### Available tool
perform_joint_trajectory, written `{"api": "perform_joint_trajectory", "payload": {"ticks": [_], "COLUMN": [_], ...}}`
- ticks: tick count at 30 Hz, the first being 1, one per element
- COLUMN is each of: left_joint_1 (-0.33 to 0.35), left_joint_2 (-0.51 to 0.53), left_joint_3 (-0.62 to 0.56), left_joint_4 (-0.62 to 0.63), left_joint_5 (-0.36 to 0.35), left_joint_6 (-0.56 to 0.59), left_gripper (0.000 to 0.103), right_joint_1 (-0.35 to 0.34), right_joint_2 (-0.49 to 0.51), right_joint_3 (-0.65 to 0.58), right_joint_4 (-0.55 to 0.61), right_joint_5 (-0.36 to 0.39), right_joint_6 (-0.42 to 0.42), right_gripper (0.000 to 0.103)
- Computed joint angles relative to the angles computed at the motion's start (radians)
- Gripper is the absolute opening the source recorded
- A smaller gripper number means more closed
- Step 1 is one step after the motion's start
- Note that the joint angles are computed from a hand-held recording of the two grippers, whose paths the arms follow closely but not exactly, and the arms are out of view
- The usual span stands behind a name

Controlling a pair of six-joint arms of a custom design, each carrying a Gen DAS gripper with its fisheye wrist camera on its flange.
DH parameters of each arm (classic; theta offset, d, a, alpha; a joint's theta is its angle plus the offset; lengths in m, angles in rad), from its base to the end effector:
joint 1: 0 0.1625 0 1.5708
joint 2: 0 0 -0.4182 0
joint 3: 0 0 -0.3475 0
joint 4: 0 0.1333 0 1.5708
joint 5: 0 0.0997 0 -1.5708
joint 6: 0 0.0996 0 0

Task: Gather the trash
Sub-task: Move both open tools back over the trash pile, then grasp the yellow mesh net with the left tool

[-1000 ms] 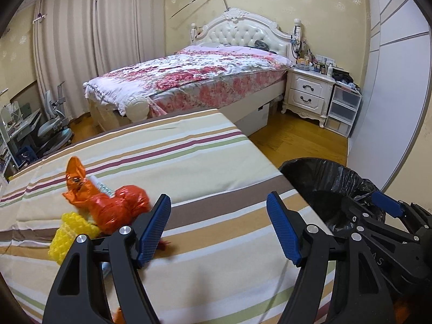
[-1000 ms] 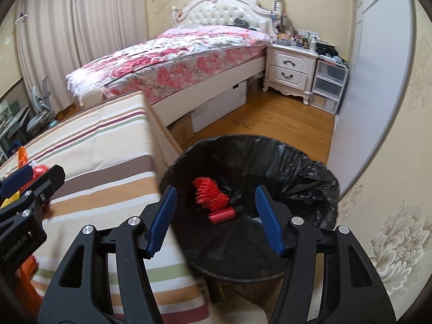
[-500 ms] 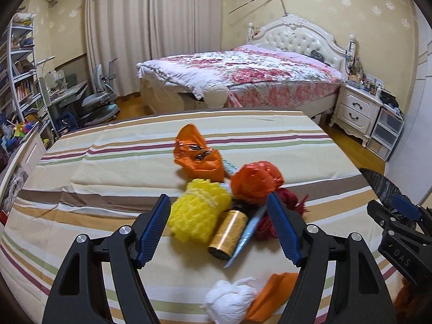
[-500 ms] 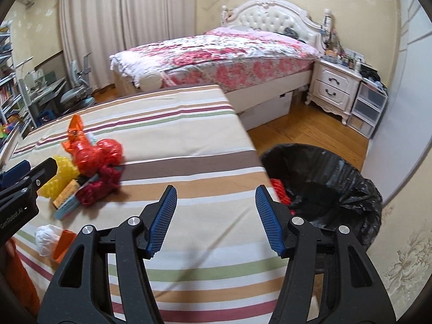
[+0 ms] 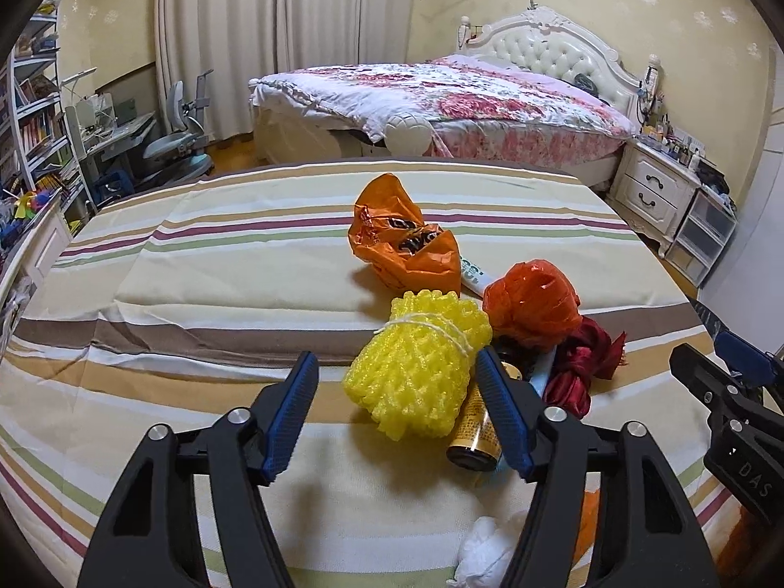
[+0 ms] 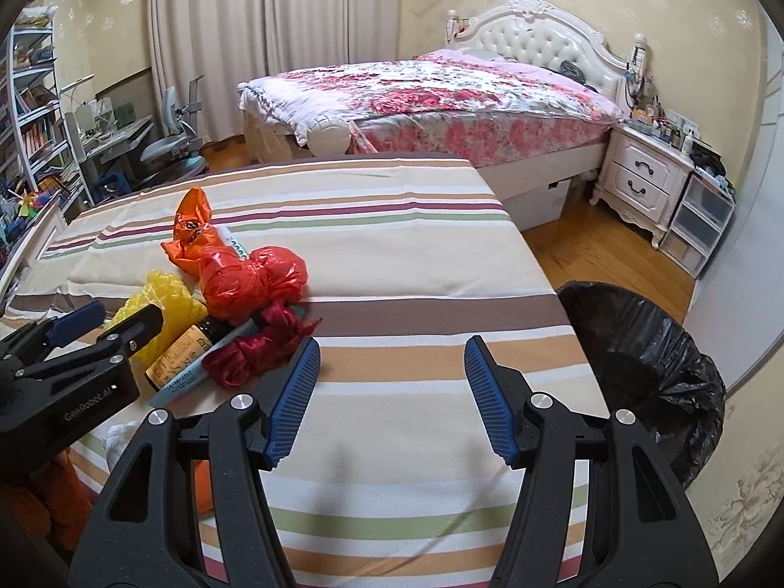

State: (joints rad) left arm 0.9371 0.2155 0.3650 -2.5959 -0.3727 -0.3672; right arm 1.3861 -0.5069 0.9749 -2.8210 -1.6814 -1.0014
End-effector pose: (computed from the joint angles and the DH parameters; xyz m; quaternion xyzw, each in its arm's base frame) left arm -0.2943 -0.7823 -0.1074 -0.0162 0.8149 -0.4236 0.3952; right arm -0.0297 -0.8248 0.2088 0.3472 -0.8555 0.2871 0.2551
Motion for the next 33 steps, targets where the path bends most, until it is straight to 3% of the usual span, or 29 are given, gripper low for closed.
{"api": "perform_joint_trajectory", "payload": {"ticks": [6,10,19,25,31,33], "left_joint_1": [0.002,-0.003,-0.008,0.008,0.015,0.018], "left_joint_2": [-0.029,-0.073,-0.194,-0.282,-0.333,-0.340], "left_joint_3": [0.071,0.167,0.415,0.566,0.657,0.668], "left_joint_4": [-0.095,-0.163,-0.324,-0.296,-0.306,-0.309], "left_joint_5": [-0.034,-0.031,0.077,0.135,0.166,0.169], "left_joint_6": [0.059,0.056,0.028,-0.112,-0.183,-0.192], "left_gripper": [0.042,0.039,0.038,0.038,0.038,0.038], "right_joint_1": [0.008,0.017,0.040,0.057,0.071,0.074], "right_joint_2": [0.006,0.006,0.017,0.051,0.089,0.099], "right_joint_3": [0.005,0.016,0.022,-0.013,-0.055,-0.068], "right_joint_4": [0.003,0.005,0.025,0.045,0.065,0.082], "right_joint_5": [-0.001,0.003,0.021,0.013,-0.014,-0.025], "right_joint_6": [-0.013,-0.022,-0.049,-0.071,-0.086,-0.093], "right_gripper": [0.060,0.060,0.060,0.060,0.060,0.053]}}
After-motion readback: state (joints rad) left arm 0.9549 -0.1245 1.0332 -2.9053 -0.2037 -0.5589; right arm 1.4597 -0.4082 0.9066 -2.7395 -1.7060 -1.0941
